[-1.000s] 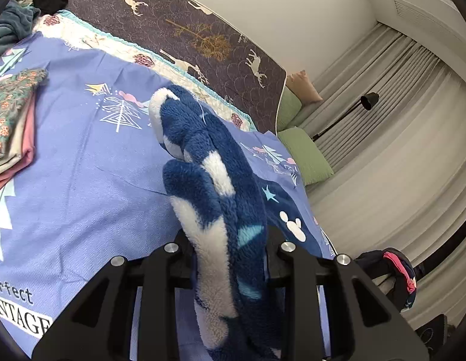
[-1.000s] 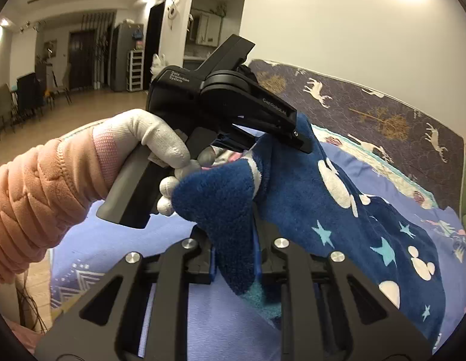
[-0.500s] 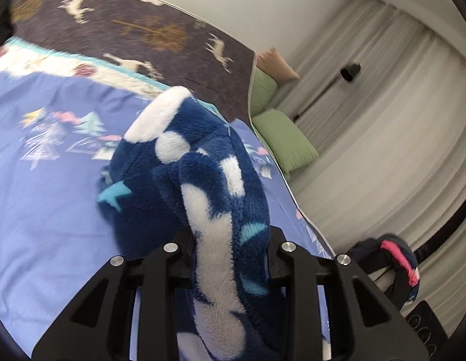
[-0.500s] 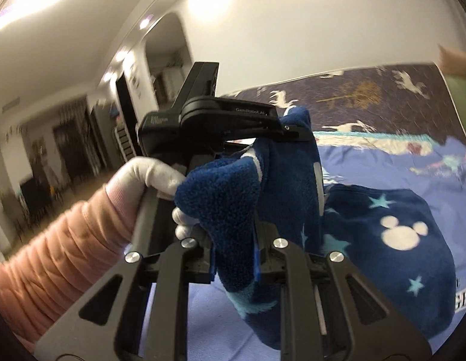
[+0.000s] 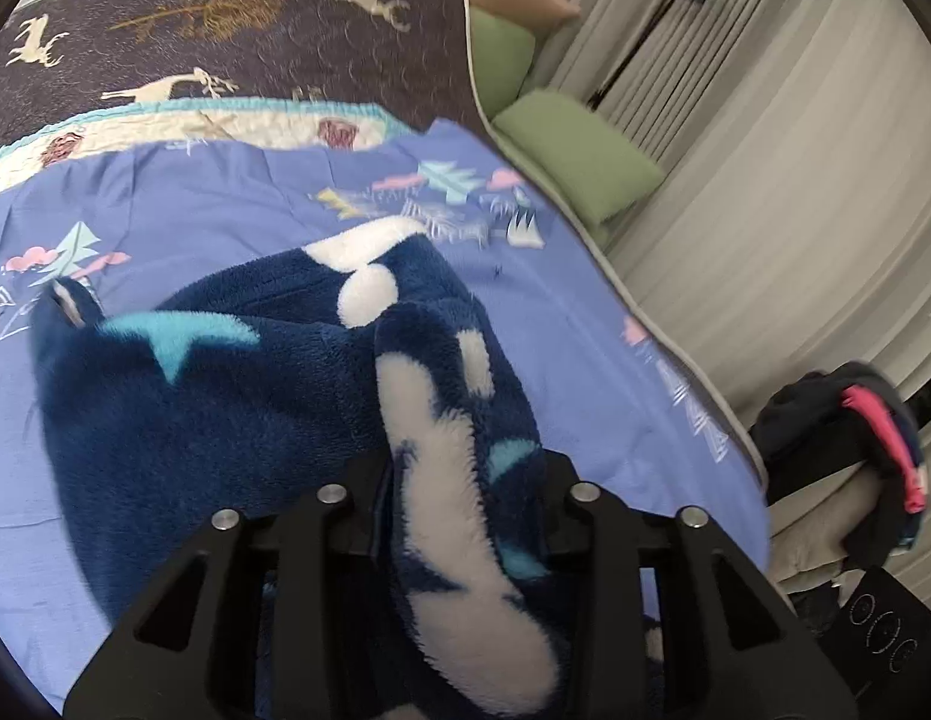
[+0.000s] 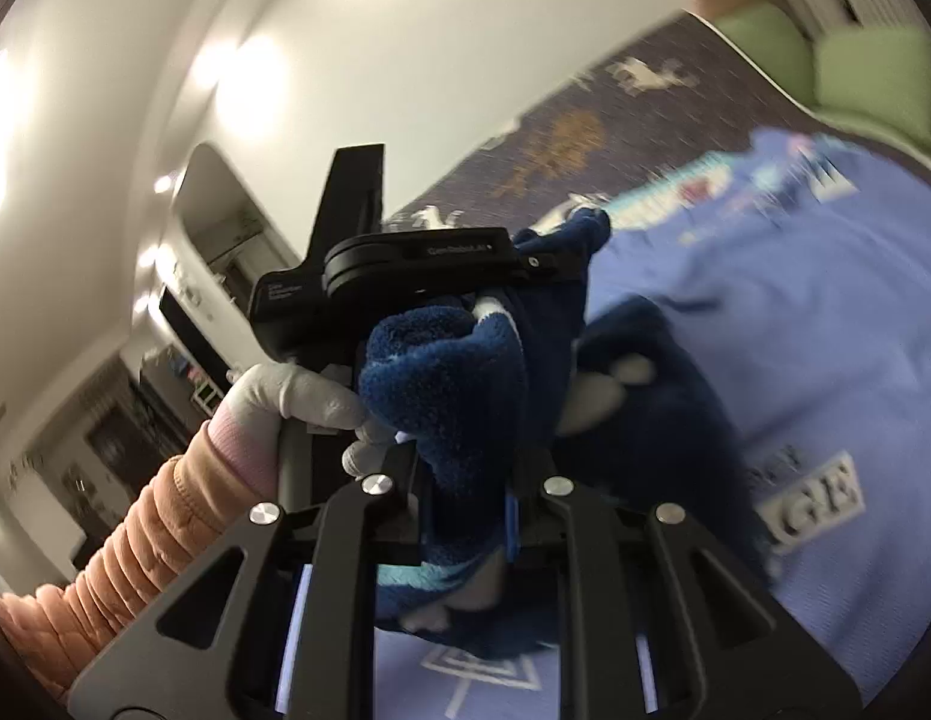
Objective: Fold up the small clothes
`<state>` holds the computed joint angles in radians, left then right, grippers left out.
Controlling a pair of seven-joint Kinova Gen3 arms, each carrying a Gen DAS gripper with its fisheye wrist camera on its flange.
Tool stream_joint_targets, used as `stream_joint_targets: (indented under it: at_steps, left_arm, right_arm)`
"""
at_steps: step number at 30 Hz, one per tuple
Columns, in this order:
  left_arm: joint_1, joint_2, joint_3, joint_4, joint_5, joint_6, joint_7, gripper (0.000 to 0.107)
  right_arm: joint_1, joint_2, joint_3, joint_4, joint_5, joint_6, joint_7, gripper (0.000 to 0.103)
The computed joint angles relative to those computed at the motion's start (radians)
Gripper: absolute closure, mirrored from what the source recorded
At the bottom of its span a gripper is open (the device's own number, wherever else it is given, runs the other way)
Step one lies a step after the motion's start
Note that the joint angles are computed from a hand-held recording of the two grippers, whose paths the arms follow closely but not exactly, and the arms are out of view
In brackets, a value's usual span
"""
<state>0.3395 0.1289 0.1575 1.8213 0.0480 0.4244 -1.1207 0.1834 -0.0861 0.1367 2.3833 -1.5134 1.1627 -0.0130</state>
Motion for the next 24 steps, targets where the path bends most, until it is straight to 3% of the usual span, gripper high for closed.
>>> stream_joint_targets:
  at_steps: [2, 4, 7, 10, 12, 14, 18, 20, 22, 24]
  left_arm:
    - [0.003, 0.056, 0.036, -0.029, -0.081, -0.001, 0.078, 0.065]
    - [-0.058, 0.086, 0.12, -0.019, -0.135, -0.05, 0.143, 0.058]
    - [-0.171, 0.117, 0.259, -0.011, -0.196, -0.123, 0.237, 0.057]
    - [-0.276, 0.101, 0.398, 0.01, -0.318, -0.169, 0.356, 0.056]
    - [-0.297, 0.06, 0.435, 0.013, -0.399, -0.144, 0.392, 0.056]
    - [-0.251, 0.001, 0.398, 0.019, -0.481, -0.087, 0.427, 0.056]
    - [-0.066, -0.111, 0.237, 0.069, -0.643, 0.073, 0.497, 0.056]
    - [0.027, -0.131, 0.179, 0.096, -0.725, 0.155, 0.538, 0.056]
    - [0.12, -0.119, 0.121, 0.12, -0.785, 0.215, 0.555, 0.056]
    - [0.212, -0.08, 0.053, 0.116, -0.813, 0.252, 0.552, 0.056]
  right_arm:
    - [0.025, 0.042, 0.027, 0.002, 0.027, 0.02, -0.005, 0.087]
    - [0.052, 0.085, 0.041, -0.002, 0.054, 0.027, -0.02, 0.087]
    - [0.104, 0.176, 0.054, -0.014, 0.096, 0.036, -0.041, 0.087]
    - [0.178, 0.315, 0.026, -0.06, 0.165, 0.114, -0.103, 0.084]
    - [0.198, 0.357, 0.027, -0.072, 0.186, 0.156, -0.1, 0.078]
    - [0.217, 0.355, 0.018, -0.077, 0.203, 0.154, -0.094, 0.072]
    - [0.25, 0.303, 0.021, -0.075, 0.232, 0.147, -0.079, 0.057]
    - [0.267, 0.275, 0.03, -0.072, 0.233, 0.152, -0.06, 0.058]
    - [0.278, 0.241, 0.038, -0.07, 0.229, 0.161, -0.043, 0.068]
    - [0.269, 0.163, 0.042, -0.055, 0.214, 0.142, -0.019, 0.071]
